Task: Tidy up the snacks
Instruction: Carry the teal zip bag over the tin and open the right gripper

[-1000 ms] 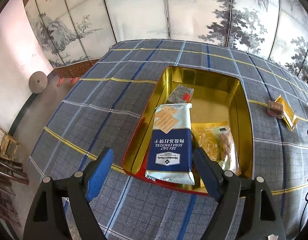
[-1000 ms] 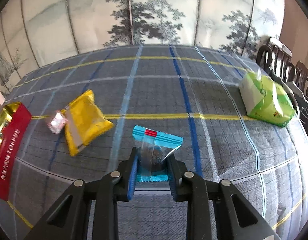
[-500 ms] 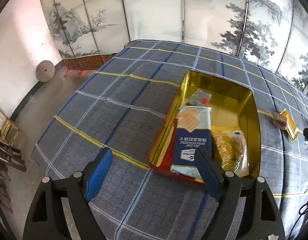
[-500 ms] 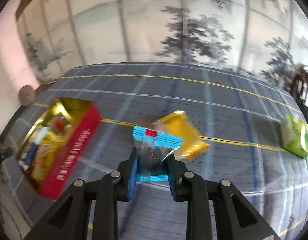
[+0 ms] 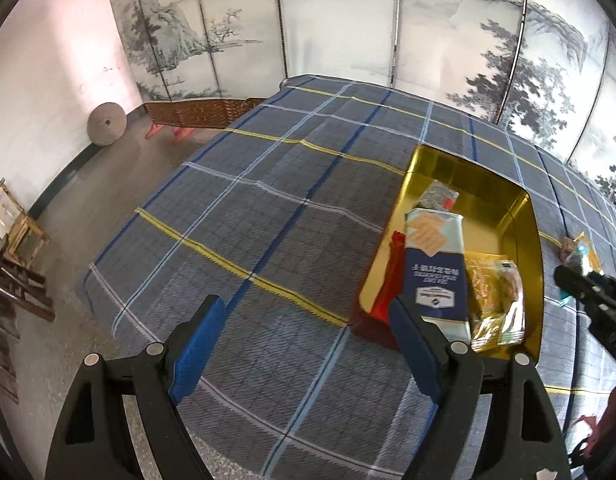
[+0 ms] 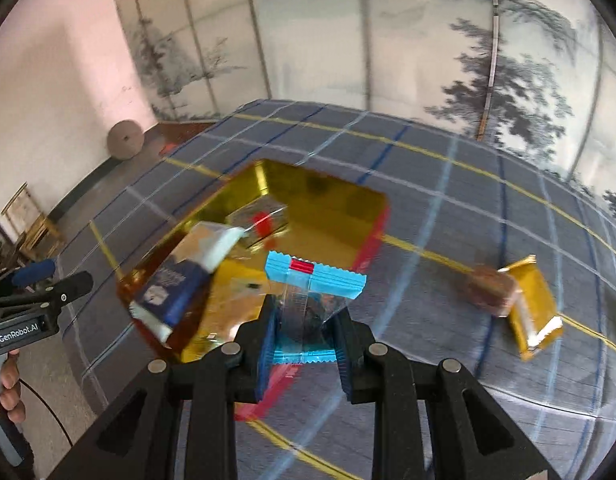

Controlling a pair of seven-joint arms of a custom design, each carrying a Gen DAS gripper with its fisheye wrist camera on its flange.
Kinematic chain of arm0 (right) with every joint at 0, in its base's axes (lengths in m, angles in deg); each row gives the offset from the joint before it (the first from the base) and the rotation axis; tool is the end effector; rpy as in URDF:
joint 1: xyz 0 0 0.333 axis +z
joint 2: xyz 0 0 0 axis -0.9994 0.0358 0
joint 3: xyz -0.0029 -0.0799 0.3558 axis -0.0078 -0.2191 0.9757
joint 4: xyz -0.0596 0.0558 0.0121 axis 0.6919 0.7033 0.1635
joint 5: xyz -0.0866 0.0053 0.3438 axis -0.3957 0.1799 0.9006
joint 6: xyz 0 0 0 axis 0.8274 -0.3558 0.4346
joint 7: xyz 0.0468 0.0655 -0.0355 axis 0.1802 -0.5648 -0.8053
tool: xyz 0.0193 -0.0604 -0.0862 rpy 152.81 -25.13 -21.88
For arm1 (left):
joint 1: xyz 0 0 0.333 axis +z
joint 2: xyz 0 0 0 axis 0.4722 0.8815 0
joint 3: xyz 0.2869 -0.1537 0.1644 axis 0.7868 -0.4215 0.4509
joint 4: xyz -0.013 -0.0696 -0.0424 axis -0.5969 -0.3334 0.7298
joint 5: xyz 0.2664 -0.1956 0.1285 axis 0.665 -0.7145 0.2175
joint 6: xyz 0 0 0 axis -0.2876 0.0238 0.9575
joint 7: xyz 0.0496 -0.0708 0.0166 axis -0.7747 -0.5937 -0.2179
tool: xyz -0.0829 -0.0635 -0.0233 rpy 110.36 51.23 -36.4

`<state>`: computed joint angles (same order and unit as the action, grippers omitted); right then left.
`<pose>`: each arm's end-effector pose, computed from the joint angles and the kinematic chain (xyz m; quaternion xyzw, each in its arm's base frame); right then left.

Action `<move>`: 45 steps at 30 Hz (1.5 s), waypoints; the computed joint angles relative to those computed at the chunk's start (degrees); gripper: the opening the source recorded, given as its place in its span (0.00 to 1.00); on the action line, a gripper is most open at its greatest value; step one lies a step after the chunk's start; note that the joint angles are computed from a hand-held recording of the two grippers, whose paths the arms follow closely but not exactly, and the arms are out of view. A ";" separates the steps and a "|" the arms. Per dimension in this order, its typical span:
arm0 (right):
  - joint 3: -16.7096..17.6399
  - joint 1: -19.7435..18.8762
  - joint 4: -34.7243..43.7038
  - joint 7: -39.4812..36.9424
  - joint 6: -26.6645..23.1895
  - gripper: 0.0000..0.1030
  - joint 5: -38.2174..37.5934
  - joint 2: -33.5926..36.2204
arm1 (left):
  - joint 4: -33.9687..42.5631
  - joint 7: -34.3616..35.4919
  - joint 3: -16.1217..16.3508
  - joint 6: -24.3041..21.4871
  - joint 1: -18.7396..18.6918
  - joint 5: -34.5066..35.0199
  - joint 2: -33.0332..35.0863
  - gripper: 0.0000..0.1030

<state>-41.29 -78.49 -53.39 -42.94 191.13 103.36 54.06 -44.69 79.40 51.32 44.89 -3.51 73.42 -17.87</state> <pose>0.7400 0.1555 0.3681 -0.7855 0.5002 -0.1515 0.3313 0.6613 -0.4185 0.3992 -0.7699 0.5517 -0.1668 0.2741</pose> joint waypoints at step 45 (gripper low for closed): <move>1.30 3.72 -0.71 -0.44 -3.09 0.43 -1.11 0.85 | -10.11 -4.93 -1.57 0.51 1.99 2.48 -5.93 0.79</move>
<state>-39.99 -74.77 -54.10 -43.39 188.03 102.25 54.91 -54.80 74.46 49.75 45.40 -1.52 75.90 -23.80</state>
